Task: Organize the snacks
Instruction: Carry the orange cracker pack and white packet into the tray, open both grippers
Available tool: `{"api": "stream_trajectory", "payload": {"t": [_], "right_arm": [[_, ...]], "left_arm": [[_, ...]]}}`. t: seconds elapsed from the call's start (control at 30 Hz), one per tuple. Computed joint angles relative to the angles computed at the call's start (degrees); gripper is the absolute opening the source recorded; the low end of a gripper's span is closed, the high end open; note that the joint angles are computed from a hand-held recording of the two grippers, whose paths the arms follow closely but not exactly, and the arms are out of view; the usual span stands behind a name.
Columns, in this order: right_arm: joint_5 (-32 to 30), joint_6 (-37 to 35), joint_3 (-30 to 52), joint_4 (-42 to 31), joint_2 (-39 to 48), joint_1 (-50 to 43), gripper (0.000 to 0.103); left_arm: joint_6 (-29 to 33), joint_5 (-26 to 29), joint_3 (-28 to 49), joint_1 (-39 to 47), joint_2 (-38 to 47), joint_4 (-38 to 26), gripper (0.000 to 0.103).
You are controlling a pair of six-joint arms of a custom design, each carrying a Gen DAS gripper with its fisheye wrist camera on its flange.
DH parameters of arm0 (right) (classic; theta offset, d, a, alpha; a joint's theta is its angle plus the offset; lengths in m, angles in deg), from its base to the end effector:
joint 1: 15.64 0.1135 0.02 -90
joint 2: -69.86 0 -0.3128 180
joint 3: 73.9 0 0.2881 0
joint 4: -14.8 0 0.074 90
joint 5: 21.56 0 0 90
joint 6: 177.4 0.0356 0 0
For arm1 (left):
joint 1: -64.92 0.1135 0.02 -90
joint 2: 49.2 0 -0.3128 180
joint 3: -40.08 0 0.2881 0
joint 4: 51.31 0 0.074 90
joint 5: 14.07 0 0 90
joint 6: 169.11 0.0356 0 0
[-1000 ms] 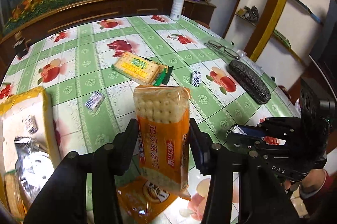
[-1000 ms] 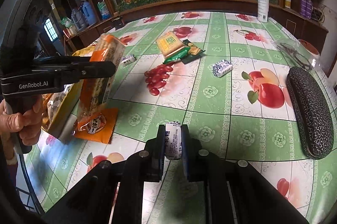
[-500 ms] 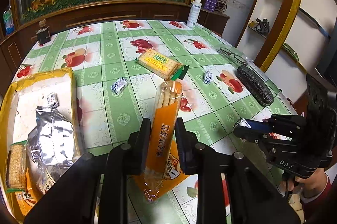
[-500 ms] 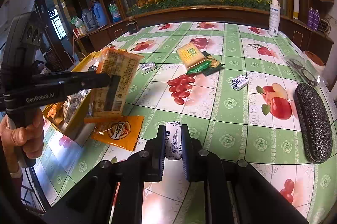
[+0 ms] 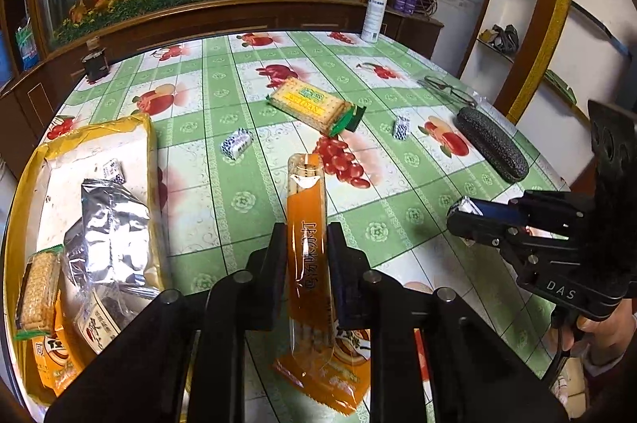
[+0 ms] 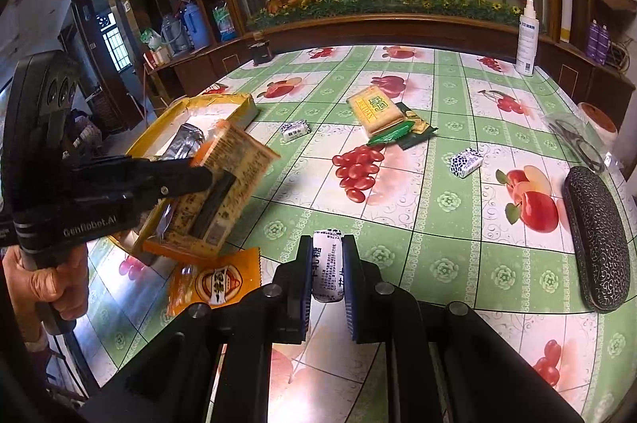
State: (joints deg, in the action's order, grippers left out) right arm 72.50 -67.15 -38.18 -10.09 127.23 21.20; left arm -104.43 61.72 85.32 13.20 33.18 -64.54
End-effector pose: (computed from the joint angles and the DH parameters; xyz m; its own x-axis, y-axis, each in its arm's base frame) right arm 0.1571 0.1146 0.1912 -0.7385 -0.1219 -0.6631 -0.3235 0.9270 0.1899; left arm 0.1787 -0.2123 0.1660 -0.7153 0.2371 -0.6574 0.3961 0.9125 -0.1019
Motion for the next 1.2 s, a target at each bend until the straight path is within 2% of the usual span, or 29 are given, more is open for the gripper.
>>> {"api": "stream_trajectory", "payload": {"t": [0.4, 0.67, 0.97, 1.2], "right_arm": [[1.6, 0.7, 1.2, -1.1, -1.5, 2.0, 0.014], [2.9, 0.8, 4.2, -0.1, 0.9, 5.6, 0.014], [2.8, 1.1, 11.9, 5.7, 11.2, 12.1, 0.014], [1.0, 0.2, 21.3, 10.8, 23.5, 17.3, 0.013]], "left_arm": [[-4.2, -6.9, -1.4, -3.9, -4.3, -3.0, 0.016], [-8.2, -13.8, -3.2, -4.5, -14.5, -10.5, 0.017], [-9.9, -21.3, -4.5, 0.3, -26.8, -23.3, 0.017], [-6.9, -19.8, -7.7, 8.8, -33.9, -26.6, 0.017]]}}
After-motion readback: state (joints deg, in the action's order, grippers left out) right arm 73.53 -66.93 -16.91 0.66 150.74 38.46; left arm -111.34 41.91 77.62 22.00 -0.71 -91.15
